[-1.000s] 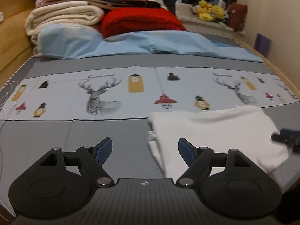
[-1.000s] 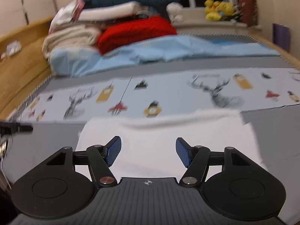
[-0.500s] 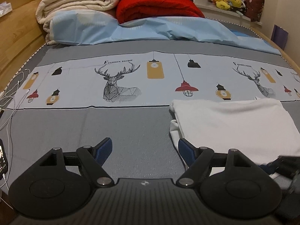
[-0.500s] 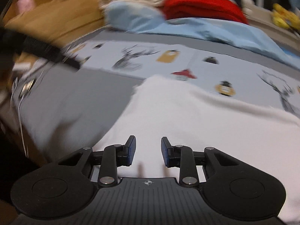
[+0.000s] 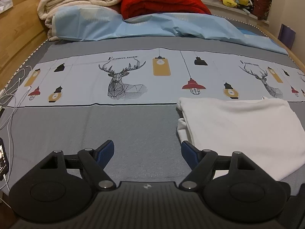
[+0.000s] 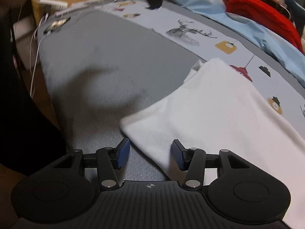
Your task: Fold small clothes
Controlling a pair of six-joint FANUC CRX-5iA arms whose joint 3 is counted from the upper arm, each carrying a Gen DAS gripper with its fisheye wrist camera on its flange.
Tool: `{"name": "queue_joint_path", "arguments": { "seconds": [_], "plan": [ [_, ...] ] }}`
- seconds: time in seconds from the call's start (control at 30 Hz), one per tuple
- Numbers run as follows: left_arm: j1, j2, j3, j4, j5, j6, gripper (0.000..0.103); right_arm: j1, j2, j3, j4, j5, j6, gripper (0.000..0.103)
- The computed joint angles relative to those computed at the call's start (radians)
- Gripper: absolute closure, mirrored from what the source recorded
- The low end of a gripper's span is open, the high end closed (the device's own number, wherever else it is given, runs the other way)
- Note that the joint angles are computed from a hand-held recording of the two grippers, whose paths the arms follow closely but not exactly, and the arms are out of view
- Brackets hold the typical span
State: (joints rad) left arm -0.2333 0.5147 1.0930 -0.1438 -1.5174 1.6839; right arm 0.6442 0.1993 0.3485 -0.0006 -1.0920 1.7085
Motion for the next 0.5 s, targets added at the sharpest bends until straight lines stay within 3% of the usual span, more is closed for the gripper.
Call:
{"name": "queue_joint_path", "arguments": {
  "seconds": [0.2, 0.4, 0.5],
  "plan": [
    [0.004, 0.012, 0.019, 0.007, -0.018, 0.014, 0.021, 0.013, 0.024, 0.005, 0.031, -0.016, 0.036, 0.054],
    [0.003, 0.053, 0.078, 0.019, -0.052, 0.012, 0.021, -0.014, 0.042, 0.038, 0.004, -0.025, 0.036, 0.096],
    [0.018, 0.089, 0.120, 0.072, -0.072, 0.026, 0.021, -0.042, 0.035, 0.065, -0.047, -0.023, -0.007, 0.098]
  ]
}}
